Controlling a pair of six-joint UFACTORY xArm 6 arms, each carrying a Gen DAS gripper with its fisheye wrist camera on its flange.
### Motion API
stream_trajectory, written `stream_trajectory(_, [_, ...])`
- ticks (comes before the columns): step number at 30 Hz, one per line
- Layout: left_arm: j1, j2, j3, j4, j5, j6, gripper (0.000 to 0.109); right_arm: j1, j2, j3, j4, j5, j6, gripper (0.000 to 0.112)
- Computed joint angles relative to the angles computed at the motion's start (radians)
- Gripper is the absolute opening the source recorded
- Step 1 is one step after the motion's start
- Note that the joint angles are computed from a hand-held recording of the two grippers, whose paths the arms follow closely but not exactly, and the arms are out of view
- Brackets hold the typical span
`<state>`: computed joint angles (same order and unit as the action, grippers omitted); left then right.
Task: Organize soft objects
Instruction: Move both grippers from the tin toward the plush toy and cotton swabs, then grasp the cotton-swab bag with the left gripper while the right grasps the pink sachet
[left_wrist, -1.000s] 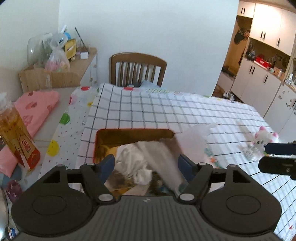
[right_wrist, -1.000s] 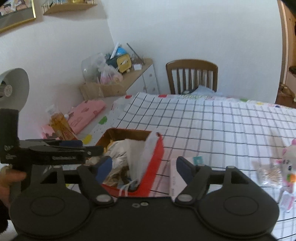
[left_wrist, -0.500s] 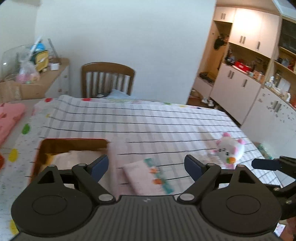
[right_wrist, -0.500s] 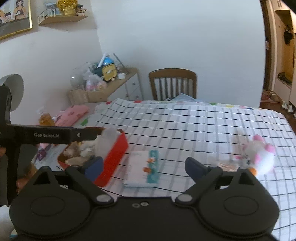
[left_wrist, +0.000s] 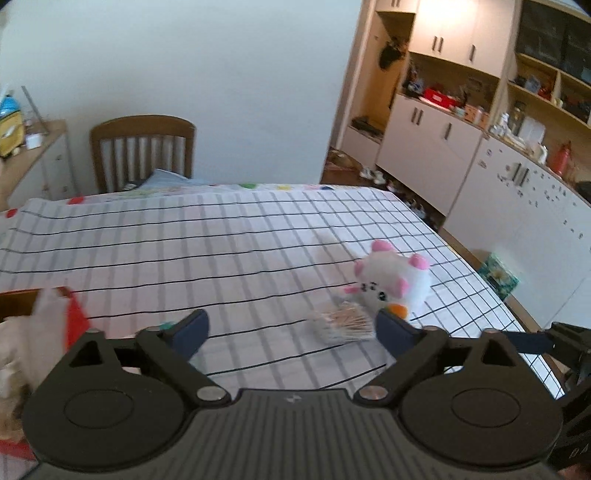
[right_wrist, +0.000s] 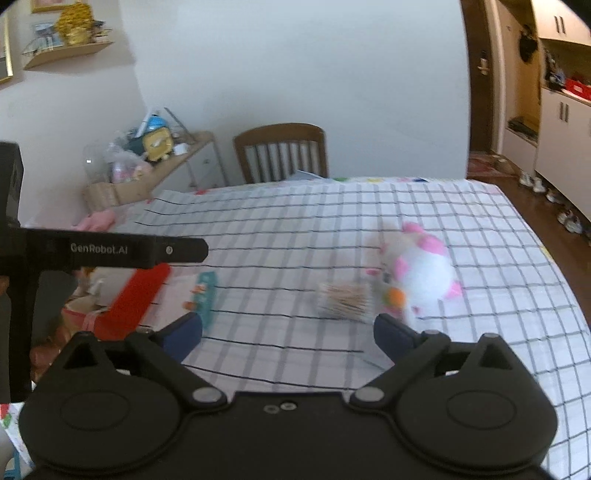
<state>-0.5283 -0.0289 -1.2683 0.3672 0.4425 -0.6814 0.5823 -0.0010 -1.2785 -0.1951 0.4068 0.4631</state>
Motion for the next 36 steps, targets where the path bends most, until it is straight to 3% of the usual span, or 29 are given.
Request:
stream_trajectory(6, [-0.023, 0.15, -0.145, -0.096, 0.01, 0.114, 0.1, -0.049, -0.011, 0.049, -0.026, 0.004, 0.03, 0.099])
stream_trajectory(11, [-0.031, 0.271, -0.259, -0.217, 0.036, 0.317, 0.1, -0.079, 0.024, 0.037, -0.057, 0.024, 0.063, 0.098])
stream_trajectory(15, [-0.028, 0.347, -0.33, -0.304, 0.063, 0.449, 0.1, -0.093, 0.06, 0.017, -0.018, 0.05, 0.019, 0.094])
stream_trajectory(22, [-0.013, 0.466, -0.453, -0.399, 0.132, 0.556, 0.1, -0.106, 0.127, -0.035, 0.025, 0.084, -0.02, 0.09])
stream_trajectory(27, [0.005, 0.523, -0.518, -0.572, 0.175, 0.757, 0.1, -0.11, 0.164, -0.068, 0.078, 0.098, -0.099, 0.084])
stream_trajectory(36, [0.002, 0.614, -0.617, -0.57, 0.203, 0.895, 0.1, -0.12, 0.229, -0.131, 0.091, 0.136, -0.136, 0.078])
